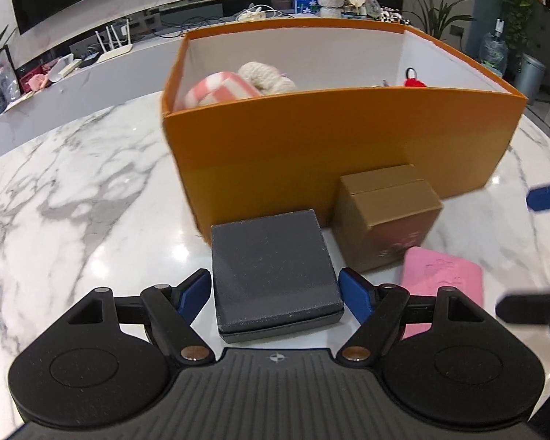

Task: Organize objects
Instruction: 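Move the left tool toward the gray box while the right tool approaches the pink wallet, then grasp the dark gray box with the left tool while the right tool grasps the pink wallet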

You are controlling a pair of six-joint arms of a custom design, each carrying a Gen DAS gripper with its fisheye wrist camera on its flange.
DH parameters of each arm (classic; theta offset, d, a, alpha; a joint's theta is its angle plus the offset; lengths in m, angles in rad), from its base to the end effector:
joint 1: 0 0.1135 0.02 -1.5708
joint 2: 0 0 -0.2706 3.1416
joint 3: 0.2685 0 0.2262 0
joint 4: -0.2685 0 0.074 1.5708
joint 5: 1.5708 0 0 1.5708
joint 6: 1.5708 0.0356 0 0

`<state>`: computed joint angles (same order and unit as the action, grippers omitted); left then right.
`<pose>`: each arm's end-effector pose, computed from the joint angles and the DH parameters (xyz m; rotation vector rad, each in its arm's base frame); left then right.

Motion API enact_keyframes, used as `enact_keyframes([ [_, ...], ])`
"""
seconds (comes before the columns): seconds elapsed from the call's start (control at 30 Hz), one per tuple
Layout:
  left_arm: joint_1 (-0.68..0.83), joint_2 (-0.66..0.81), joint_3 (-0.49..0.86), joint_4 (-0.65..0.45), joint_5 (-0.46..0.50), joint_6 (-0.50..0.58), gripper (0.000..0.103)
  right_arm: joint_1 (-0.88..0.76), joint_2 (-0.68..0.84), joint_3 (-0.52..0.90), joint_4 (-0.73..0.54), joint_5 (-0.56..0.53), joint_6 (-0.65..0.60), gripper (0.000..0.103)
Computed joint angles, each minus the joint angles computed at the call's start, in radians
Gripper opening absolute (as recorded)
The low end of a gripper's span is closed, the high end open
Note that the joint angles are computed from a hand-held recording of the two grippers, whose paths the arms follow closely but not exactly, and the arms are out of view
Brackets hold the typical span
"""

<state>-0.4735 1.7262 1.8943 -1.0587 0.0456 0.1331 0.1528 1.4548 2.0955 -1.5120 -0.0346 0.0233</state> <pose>0.2981 -0.1546 0.3913 0.7571 2.3523 -0.2036 0.1957 0.0314 0.4769 -0.1736 2.4389 0.1206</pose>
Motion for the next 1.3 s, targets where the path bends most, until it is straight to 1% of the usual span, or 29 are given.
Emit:
enact_keyframes([
  [0.17, 0.018, 0.011, 0.023, -0.024, 0.028, -0.002, 0.09, 0.034, -0.024, -0.09, 0.043, -0.056, -0.046, 0.1],
  [0.23, 0.022, 0.014, 0.03, -0.029, 0.034, 0.0, 0.091, 0.057, -0.036, -0.134, 0.071, -0.049, -0.073, 0.102],
  [0.33, 0.025, 0.024, 0.047, -0.04, 0.042, 0.002, 0.091, 0.076, -0.051, -0.195, 0.111, -0.044, -0.124, 0.102],
  [0.47, 0.035, 0.036, 0.065, -0.052, 0.048, 0.002, 0.092, 0.067, -0.061, -0.26, 0.144, -0.092, -0.208, 0.102],
  [0.63, 0.048, 0.036, 0.065, -0.057, 0.063, -0.004, 0.092, 0.058, -0.084, -0.352, 0.227, -0.103, -0.269, 0.102],
  [0.7, 0.054, 0.037, 0.067, -0.062, 0.071, -0.011, 0.092, 0.035, -0.094, -0.382, 0.266, -0.133, -0.299, 0.102],
  [0.83, 0.06, 0.044, 0.078, -0.074, 0.08, -0.02, 0.092, -0.026, -0.099, -0.413, 0.291, -0.21, -0.346, 0.102],
  [0.97, 0.043, 0.05, 0.079, -0.087, 0.043, -0.004, 0.092, -0.025, -0.112, -0.433, 0.292, -0.199, -0.4, 0.102],
  [1.1, 0.036, 0.048, 0.069, -0.077, 0.033, -0.005, 0.091, -0.021, -0.124, -0.458, 0.314, -0.191, -0.431, 0.102],
  [1.3, 0.026, 0.062, 0.071, -0.08, 0.02, -0.01, 0.091, -0.061, -0.133, -0.495, 0.352, -0.248, -0.463, 0.102],
])
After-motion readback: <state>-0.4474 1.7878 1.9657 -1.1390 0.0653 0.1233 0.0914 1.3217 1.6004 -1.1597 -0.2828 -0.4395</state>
